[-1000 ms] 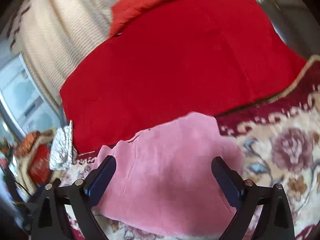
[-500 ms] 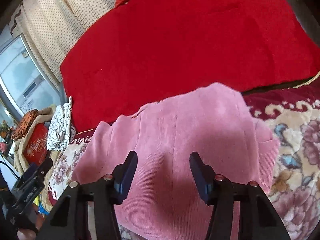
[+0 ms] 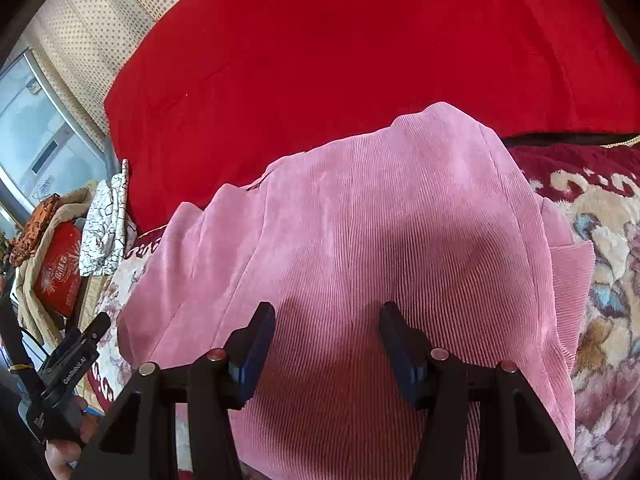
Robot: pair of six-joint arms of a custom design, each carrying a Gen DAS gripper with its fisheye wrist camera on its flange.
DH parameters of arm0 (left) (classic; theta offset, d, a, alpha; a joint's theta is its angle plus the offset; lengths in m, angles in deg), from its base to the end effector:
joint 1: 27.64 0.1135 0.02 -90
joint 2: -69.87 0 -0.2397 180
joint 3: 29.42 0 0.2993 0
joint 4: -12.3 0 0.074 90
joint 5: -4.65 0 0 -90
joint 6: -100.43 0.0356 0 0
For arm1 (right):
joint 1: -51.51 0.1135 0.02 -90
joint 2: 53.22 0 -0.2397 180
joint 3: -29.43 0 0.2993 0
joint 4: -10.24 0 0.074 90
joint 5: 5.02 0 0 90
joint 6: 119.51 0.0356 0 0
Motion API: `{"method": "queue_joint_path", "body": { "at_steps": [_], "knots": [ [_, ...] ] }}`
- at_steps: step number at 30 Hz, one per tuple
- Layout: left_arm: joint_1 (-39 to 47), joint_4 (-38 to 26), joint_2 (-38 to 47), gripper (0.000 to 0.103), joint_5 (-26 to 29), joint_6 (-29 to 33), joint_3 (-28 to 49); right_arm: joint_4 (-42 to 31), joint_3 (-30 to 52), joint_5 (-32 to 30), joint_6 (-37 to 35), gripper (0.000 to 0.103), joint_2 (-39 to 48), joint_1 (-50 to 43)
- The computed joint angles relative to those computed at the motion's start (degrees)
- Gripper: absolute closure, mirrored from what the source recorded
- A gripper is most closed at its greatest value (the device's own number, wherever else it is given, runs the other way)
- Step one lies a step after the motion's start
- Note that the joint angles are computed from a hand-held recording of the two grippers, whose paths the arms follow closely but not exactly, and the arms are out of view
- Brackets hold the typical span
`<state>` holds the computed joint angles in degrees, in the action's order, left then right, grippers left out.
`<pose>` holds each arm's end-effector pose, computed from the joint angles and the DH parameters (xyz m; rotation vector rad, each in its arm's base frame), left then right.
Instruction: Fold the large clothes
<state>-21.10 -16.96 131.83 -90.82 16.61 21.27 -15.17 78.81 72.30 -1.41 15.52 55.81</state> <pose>0.2818 0.0357 0.1955 -0.0574 2.2837 0.2250 0.2912 0.0297 0.1611 0.3845 2.3611 0.5327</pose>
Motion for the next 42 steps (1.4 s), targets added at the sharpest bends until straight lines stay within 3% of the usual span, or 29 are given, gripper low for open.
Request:
{"method": "queue_joint_path", "body": {
  "at_steps": [14, 19, 22, 25, 28, 33, 37, 39, 42],
  "knots": [
    [1.1, 0.5, 0.3, 0.012, 1.6, 0.5, 0.1, 0.1, -0.4, -0.7, 0.8, 0.044, -1.4, -0.2],
    [2.1, 1.9, 7.3, 0.012, 3.9, 0.0, 2.3, 1.6, -2.7, 1.8, 0.6, 0.044, -6.3, -0.4],
    [0.6, 2.9, 15.3, 0.012, 0.1, 1.2, 5.0, 0.0, -0.6, 0.3, 0.3, 0.044, -1.8, -1.3],
    [1.4, 2.2, 19.7, 0.012, 1.2, 1.6, 7.2, -0.6, 0.8, -1.9, -0.5, 0.044, 2.1, -2.1],
    [3.9, -1.2, 18.4, 0.012, 4.8, -1.1, 8.4, -2.5, 0.2, -2.6, -0.3, 0.044, -0.6, -2.3],
    [5.0, 0.5, 9.1, 0.012, 5.7, -1.0, 3.5, -4.1, -3.9, -3.2, -0.3, 0.044, -10.5, -3.5],
    [3.3, -1.2, 8.8, 0.012, 5.6, -0.7, 3.4, -7.3, -6.0, -2.3, -0.3, 0.044, -17.0, -5.1],
    [1.4, -1.4, 11.4, 0.012, 2.3, -0.3, 3.9, -8.7, -6.0, -2.5, -0.3, 0.044, -16.8, -6.2],
    [-0.1, -1.0, 14.7, 0.012, -0.5, -0.2, 4.7, -11.9, -3.5, -3.1, -2.0, 0.044, -9.5, -7.3]
  ]
}}
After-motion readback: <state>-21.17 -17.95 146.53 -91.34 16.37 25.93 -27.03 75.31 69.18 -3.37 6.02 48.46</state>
